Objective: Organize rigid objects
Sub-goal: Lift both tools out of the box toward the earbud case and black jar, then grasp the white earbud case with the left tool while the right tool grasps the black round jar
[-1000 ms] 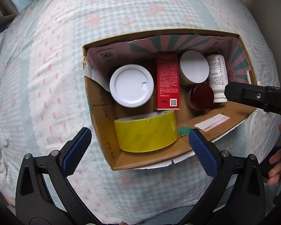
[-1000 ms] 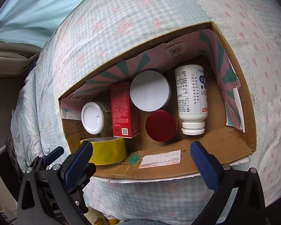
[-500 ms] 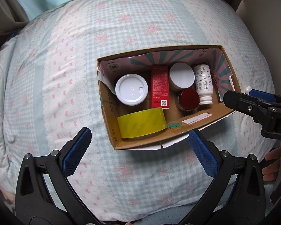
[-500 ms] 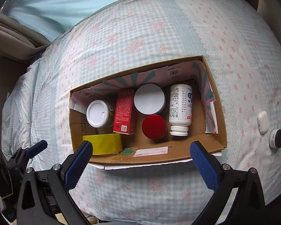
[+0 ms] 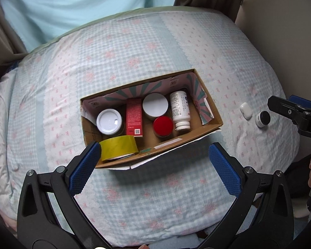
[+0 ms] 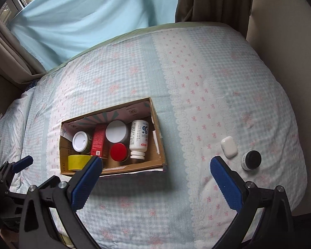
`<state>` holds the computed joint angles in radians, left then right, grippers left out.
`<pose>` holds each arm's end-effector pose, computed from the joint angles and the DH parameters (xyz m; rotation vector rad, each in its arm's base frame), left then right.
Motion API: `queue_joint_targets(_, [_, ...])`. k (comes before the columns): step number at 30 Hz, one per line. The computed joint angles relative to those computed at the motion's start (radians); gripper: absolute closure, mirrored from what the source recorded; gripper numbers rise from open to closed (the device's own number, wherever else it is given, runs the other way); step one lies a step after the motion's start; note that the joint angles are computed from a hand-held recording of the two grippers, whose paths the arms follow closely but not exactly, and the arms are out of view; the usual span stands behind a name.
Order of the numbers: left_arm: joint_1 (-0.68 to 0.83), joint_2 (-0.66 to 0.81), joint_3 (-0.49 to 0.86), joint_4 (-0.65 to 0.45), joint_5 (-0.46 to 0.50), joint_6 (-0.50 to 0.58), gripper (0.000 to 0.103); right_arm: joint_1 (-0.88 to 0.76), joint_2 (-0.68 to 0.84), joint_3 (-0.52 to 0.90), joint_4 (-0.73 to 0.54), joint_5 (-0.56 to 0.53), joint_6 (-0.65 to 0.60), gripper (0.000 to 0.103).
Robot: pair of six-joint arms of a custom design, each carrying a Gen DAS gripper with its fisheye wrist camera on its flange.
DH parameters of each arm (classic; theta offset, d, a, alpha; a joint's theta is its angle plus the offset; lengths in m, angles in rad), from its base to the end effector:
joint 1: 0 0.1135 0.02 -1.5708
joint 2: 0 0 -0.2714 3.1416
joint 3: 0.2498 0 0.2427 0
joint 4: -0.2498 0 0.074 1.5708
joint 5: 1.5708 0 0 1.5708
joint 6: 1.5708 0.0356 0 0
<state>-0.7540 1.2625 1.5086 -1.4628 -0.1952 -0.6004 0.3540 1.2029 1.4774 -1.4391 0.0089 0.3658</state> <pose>0.1424 -0.1243 0.3854 0.1626 2.7390 -0.0982 0.1650 0.0606 0.3876 0.0188 2.7521 0.1881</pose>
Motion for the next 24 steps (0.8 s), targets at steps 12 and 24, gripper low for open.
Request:
queue_joint_targets(12, [-0.303, 0.501, 0.468, -0.044, -0.065, -0.265, 0.0, -0.874, -0.004, 0.02, -0.097, -0.206, -0.917, 0.0])
queue_joint_targets(24, [-0.283, 0.97, 0.846, -0.008, 0.162, -0.445, 0.0, -1.237, 0.168, -0.158, 0.038, -0.318, -1.513, 0.0])
